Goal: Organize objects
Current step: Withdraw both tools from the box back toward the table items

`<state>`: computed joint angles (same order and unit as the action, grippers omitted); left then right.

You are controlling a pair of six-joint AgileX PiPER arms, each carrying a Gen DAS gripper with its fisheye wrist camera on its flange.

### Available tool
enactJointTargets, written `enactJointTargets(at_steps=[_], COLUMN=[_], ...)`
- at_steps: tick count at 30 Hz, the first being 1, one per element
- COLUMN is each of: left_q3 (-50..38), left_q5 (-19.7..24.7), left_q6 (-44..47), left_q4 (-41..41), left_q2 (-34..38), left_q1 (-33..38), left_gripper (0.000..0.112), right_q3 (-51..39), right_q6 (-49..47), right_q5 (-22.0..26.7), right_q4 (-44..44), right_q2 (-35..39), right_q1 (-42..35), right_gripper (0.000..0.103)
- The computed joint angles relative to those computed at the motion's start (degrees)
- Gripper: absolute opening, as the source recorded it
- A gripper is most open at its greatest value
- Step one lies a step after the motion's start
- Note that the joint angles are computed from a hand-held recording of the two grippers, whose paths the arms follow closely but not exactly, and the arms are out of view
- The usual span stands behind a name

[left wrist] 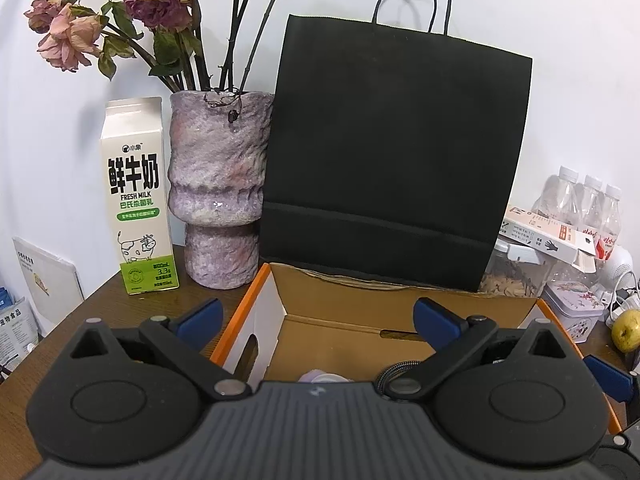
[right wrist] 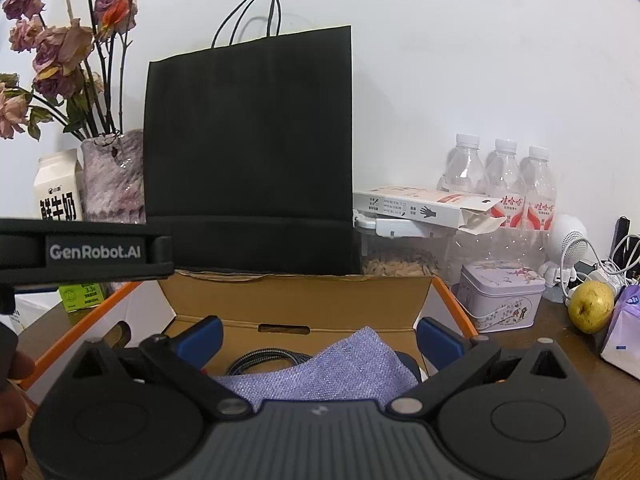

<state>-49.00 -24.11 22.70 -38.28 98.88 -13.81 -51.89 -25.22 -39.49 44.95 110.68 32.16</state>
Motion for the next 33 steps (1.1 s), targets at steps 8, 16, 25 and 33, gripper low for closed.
enactJointTargets(at_steps=[8,16,25,33], left_q3=[3.11,8.52,16.98,24.78], left_q5=[-0.92,-2.02,-1.64,-1.17], left_q6=[-2.79,-6.05,-10.26,-7.90], left_q4=[2.36,5.12,10.36,9.24], left_q2=[-2.89,-8.01,-16.40,-25.51], left_q1=[0.44,1.26,3.03,2.50], left_gripper=[0.103,0.103,0.103,0.103], right_q3=[1.79,6.11,15.12,23.28], right_q6=[0.83,0.99,2.99,1.59], right_q5=[-0.01,-2.12,-6.43,-11.09], right_q4=[-0.62,-0.66,-1.14,2.76], right_q2=[-1.74,-4.98,-11.01,-17.01], right_q1=[0.62,2.98,7.00,12.71], right_gripper=[0.103,0.103,0.103,0.103])
